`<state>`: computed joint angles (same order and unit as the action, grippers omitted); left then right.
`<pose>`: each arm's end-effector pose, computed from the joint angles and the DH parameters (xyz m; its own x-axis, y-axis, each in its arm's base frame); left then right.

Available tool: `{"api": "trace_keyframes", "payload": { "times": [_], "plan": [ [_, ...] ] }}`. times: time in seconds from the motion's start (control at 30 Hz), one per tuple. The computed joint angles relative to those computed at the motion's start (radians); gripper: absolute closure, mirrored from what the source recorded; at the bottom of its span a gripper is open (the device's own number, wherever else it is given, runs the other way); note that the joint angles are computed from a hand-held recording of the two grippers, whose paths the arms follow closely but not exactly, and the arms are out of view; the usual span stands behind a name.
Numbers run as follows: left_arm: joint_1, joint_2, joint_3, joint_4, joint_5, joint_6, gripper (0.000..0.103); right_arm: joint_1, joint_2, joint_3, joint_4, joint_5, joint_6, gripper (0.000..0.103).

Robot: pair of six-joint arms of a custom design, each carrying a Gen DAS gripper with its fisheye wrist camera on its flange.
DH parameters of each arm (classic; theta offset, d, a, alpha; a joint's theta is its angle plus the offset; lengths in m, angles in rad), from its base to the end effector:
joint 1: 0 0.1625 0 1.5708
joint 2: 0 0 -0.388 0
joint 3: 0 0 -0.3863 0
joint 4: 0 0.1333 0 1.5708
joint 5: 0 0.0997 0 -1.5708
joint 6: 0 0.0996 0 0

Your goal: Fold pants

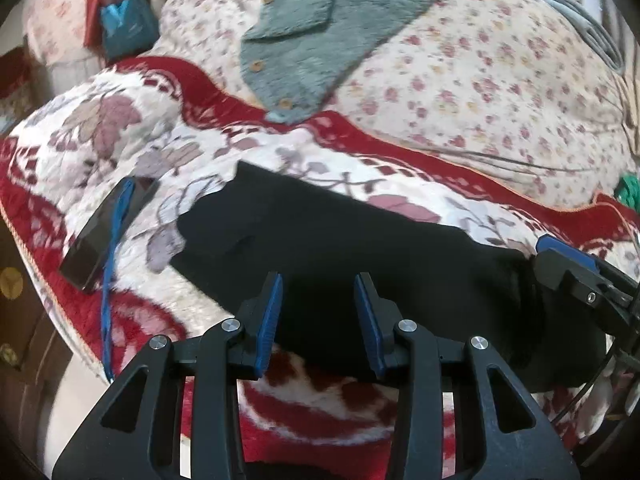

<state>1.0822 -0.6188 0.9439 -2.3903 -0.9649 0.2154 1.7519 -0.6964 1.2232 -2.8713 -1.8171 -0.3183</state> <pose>-0.2118 -0.8033 0.2394 -0.7446 0.3100 -0.5911 0.5859 0.7278 -0.3564 0.2460 -0.7382 0.2177 -0.8949 -0.2269 0.3843 -0.4305 0.6661 -0.6091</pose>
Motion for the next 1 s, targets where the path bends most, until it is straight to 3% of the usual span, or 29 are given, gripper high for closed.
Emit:
{"api": "trace_keyframes", "payload": {
  "times": [0.33, 0.57, 1.0],
  "plan": [
    [0.027, 0.012, -0.051, 0.045, -0.009, -0.048, 0.066, 0.017, 0.094, -0.139, 0.112, 0.005, -0.018, 0.047],
    [0.055, 0.002, -0.080, 0.095, -0.067, -0.123, 0.066, 0.027, 0.145, -0.224, 0.174, -0.005, -0.039, 0.047],
    [0.083, 0.001, -0.115, 0.153, -0.096, -0.210, 0.066, 0.035, 0.229, -0.356, 0.273, 0.002, -0.048, 0.047]
  ]
}}
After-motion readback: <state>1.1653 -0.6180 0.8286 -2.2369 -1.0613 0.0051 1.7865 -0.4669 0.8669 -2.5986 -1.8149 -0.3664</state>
